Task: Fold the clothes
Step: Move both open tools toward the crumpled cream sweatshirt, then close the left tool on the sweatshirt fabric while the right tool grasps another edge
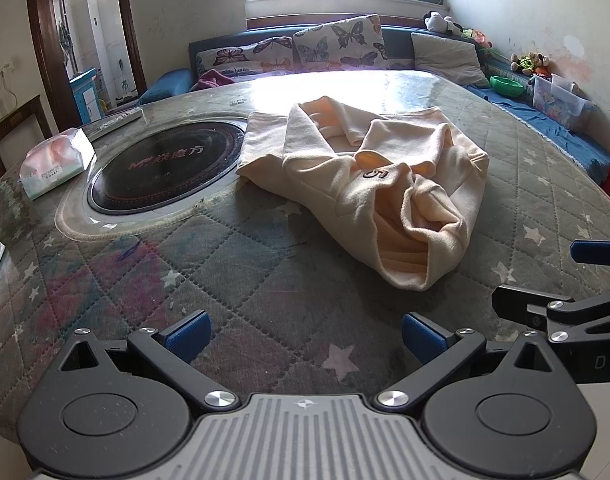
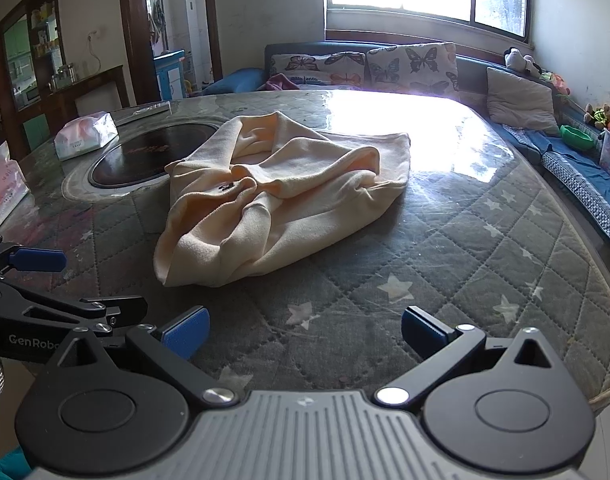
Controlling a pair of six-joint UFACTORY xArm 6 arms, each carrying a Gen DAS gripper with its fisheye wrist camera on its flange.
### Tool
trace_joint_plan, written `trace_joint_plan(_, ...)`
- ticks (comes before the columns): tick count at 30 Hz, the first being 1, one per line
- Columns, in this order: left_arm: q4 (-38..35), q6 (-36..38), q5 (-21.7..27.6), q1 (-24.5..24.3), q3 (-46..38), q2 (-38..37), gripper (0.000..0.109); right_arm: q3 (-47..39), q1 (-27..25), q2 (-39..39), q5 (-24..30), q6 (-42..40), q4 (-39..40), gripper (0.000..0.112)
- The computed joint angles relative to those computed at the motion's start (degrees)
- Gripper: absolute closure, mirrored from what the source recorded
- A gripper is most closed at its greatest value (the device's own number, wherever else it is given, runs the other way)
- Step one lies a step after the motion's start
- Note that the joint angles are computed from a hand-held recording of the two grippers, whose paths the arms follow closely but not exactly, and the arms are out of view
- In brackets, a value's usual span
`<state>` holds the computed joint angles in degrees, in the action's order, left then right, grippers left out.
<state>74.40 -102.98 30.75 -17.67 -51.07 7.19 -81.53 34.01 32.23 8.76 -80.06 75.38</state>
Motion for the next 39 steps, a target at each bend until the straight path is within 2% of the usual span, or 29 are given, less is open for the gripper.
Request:
trace_joint_plan(11, -0.9, 3.13, -0.45, 1.77, -1.97, 0.58, 0.006, -3.17, -0.28, 1.9, 1.67, 5.26, -5.88, 0.009)
trace_joint_plan(24, -1.64, 8.13, -3.48, 5.77, -5.76, 3.03, 0.006, -10.36, -1.32, 6.63, 4.54, 11.68, -13.42, 0.009)
trace_joint_plan(35, 4.0, 8.58, -6.53, 11.34, -14.5, 8.4, 0.007, -22.64, -3.76, 13.71, 10.03, 16.14, -18.56, 0.009)
trace_joint_plan(39, 3.2, 10.92, -8.61, 13.67, -19.73, 12.36, 0.015, -29.26, -4.45, 17.49, 11.43, 18.19, -21.07, 0.011)
